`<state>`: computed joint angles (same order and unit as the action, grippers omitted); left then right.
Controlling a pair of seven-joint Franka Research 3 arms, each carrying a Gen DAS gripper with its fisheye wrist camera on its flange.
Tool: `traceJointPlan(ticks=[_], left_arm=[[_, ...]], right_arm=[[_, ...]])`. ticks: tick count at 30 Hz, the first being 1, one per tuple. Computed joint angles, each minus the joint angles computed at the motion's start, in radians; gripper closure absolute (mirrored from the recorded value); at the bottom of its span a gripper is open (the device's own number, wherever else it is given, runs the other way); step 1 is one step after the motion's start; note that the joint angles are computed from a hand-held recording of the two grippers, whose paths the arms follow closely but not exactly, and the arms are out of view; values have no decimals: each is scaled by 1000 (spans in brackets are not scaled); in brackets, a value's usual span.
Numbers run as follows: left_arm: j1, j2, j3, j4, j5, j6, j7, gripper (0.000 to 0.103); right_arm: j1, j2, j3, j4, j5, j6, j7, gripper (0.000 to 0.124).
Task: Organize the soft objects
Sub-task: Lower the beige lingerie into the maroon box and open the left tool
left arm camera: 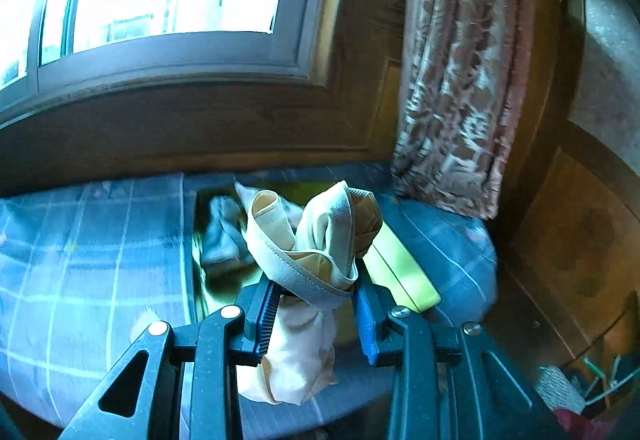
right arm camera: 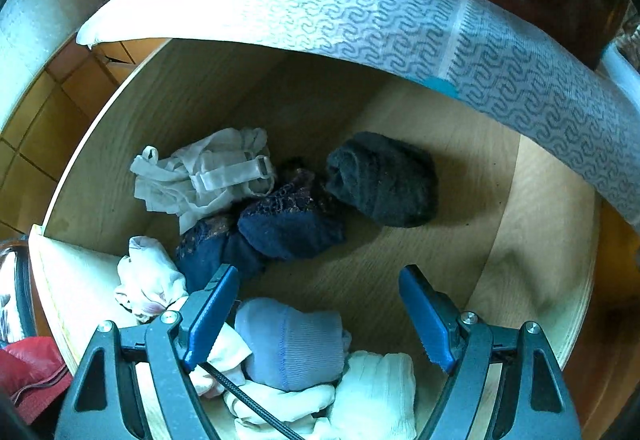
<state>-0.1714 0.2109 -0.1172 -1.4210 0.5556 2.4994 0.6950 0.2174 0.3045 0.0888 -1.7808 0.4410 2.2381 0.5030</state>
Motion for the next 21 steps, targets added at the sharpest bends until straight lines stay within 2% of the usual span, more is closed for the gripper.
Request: traceJointPlan(ticks=[6, 11, 15, 21], left_arm=[[14, 153, 11, 196, -85, -143, 68, 69], [16, 245, 27, 293, -151, -269, 82, 69], [28, 295, 29, 335, -200, -326, 76, 69], [31, 317, 37, 348, -215, -348, 62, 69]], right_arm=[[-12, 20, -3, 36, 13, -41, 9, 41], [-15, 24, -4, 44, 12, -45, 10, 41], [-13, 25, -4, 44, 5, -50, 11, 41], [-11, 34, -5, 55, -2, -61, 25, 41]])
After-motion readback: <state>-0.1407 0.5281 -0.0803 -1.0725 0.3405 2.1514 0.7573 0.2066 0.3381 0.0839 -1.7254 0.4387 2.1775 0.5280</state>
